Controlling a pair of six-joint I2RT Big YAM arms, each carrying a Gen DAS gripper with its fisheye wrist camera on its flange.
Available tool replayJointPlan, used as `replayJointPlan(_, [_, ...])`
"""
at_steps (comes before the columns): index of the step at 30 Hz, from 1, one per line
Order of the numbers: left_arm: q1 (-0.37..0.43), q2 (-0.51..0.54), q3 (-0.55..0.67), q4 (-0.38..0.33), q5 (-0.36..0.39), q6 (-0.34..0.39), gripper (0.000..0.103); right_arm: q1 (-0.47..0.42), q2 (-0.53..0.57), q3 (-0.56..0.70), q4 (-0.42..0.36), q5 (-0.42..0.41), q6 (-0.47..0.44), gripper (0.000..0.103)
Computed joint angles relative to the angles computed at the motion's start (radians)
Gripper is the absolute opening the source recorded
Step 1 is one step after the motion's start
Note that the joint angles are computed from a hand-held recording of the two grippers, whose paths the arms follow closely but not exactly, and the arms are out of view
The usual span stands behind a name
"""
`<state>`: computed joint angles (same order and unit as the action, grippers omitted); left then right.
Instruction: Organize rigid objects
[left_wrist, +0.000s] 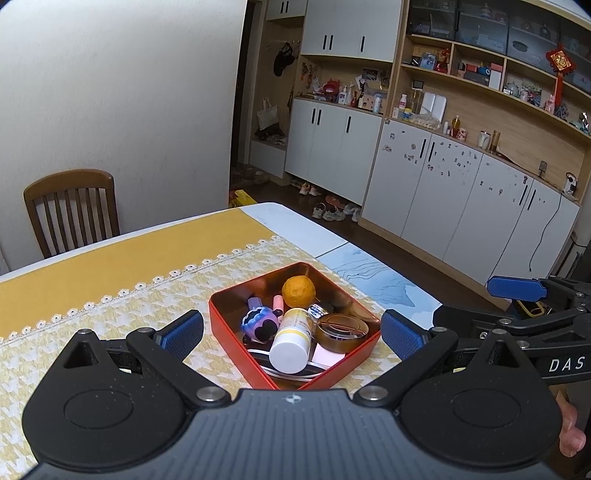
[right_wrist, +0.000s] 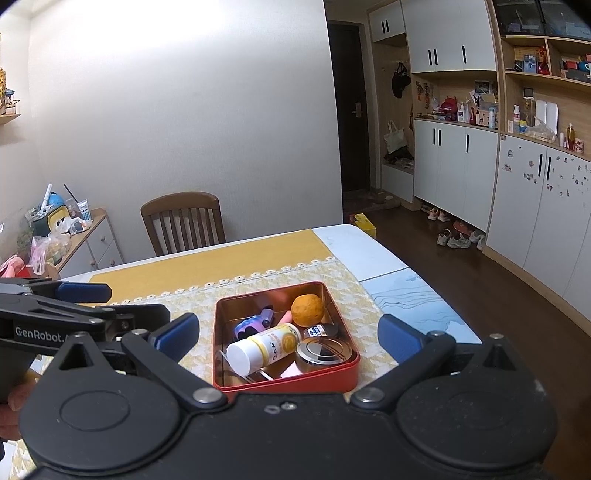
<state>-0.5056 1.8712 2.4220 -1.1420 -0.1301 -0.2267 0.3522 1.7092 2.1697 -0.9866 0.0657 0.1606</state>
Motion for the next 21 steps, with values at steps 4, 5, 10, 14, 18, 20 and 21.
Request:
replayJointPlan(4, [-0.001,0.005,0.010,-0.004,-0.008,0.002,0.103,-0.001,0.004,0.003,0.000,-0.002,0.007,0.103])
replayJointPlan(5, [-0.002,0.005,0.011,-0.006,-0.010,0.001,0.103,0.000,0.004,0.004,0.001,0.000,0.008,0.103])
replayJointPlan(10, [0.000,0.009,0.018,-0.012,-0.010,-0.006,0.103,0.001,0.003,0.002,0.001,0.002,0.010,0.103])
replayJointPlan(14, [-0.003,0.005,0.010,-0.006,-0.022,-0.003,0.103,0.002,0.003,-0.002,0.004,0.004,0.014,0.103])
replayJointPlan(18, [-0.003,0.003,0.006,-0.003,-0.021,-0.006,0.103,0.001,0.004,0.000,0.004,0.003,0.014,0.103])
replayJointPlan(20, [-0.004,0.002,0.004,-0.002,-0.024,-0.011,0.103,0.001,0.005,0.000,0.003,0.002,0.013,0.103])
replayJointPlan(21, [-0.002,0.002,0.003,-0.002,-0.025,-0.012,0.103,0.000,0.006,0.001,0.001,-0.003,0.012,0.103])
